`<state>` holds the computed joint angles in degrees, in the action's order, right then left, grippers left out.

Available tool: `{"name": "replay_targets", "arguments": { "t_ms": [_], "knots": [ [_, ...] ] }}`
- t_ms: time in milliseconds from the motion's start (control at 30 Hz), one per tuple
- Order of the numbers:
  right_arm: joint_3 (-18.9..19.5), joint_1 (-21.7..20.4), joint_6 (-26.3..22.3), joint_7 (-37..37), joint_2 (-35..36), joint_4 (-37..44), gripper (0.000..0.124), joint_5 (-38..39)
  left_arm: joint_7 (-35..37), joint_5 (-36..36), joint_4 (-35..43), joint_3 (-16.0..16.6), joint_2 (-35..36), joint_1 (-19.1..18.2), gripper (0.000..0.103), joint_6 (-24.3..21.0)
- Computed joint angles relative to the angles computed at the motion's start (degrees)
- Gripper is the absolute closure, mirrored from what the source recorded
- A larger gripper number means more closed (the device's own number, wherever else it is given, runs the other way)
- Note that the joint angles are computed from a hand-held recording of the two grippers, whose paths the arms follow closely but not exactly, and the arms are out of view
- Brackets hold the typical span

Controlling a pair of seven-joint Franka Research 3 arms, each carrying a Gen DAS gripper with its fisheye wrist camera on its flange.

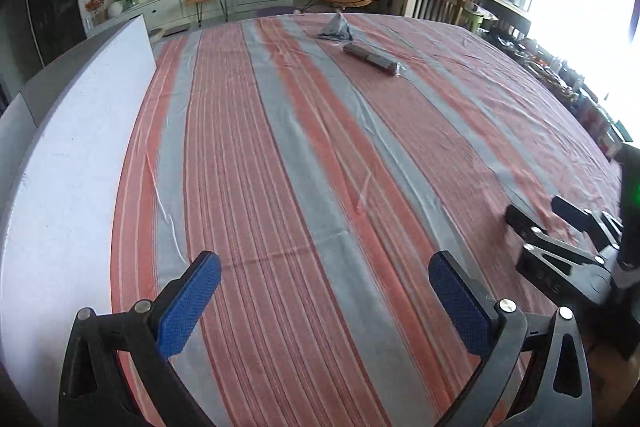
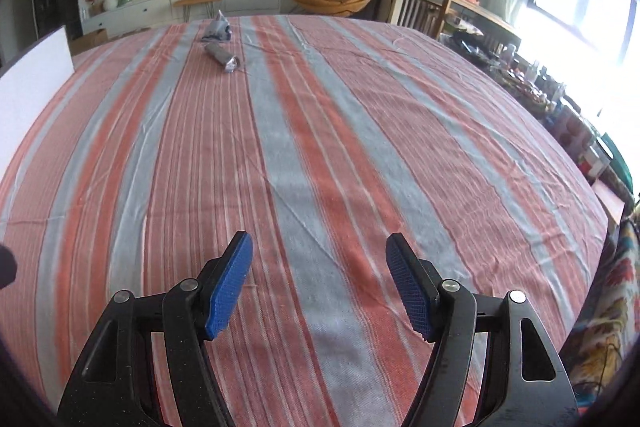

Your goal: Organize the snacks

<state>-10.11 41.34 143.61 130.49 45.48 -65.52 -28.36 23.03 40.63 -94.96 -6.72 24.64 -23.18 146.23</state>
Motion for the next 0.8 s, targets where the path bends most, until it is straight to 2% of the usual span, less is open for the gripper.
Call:
{"name": "replay_targets", "arguments": {
  "t_ms": [33,200,300,367,800],
  "knots": [
    [-0.19,0.09,-0.2,0.04,0.31,0.44,0.051,-0.15,-0.55,0.42,0.74,1.61,0.77,-1.12,0.0,-0.17],
    [0.37,-0.58,1.1,0.42,0.63,0.01,0.049,1.06,-1.9,2.26,5.87,2.38,5.17,-0.84,0.0,-4.96],
    [2.25,-2.64,3.02,-0.1,0.14,-1.1,0.047,4.67,-0.8,0.99,7.25,2.21,6.46,-0.18,0.0,-6.77],
    [2.81,-3.5,4.15,-0.28,-0.08,-1.72,0.044,6.97,-0.95,0.32,7.24,2.2,6.78,0.28,0.0,-5.85],
    [1.44,-2.21,3.2,-1.17,0.7,-0.52,0.04,8.16,-1.81,0.48,7.37,2.74,7.18,-0.06,0.0,-5.34]
  ]
}}
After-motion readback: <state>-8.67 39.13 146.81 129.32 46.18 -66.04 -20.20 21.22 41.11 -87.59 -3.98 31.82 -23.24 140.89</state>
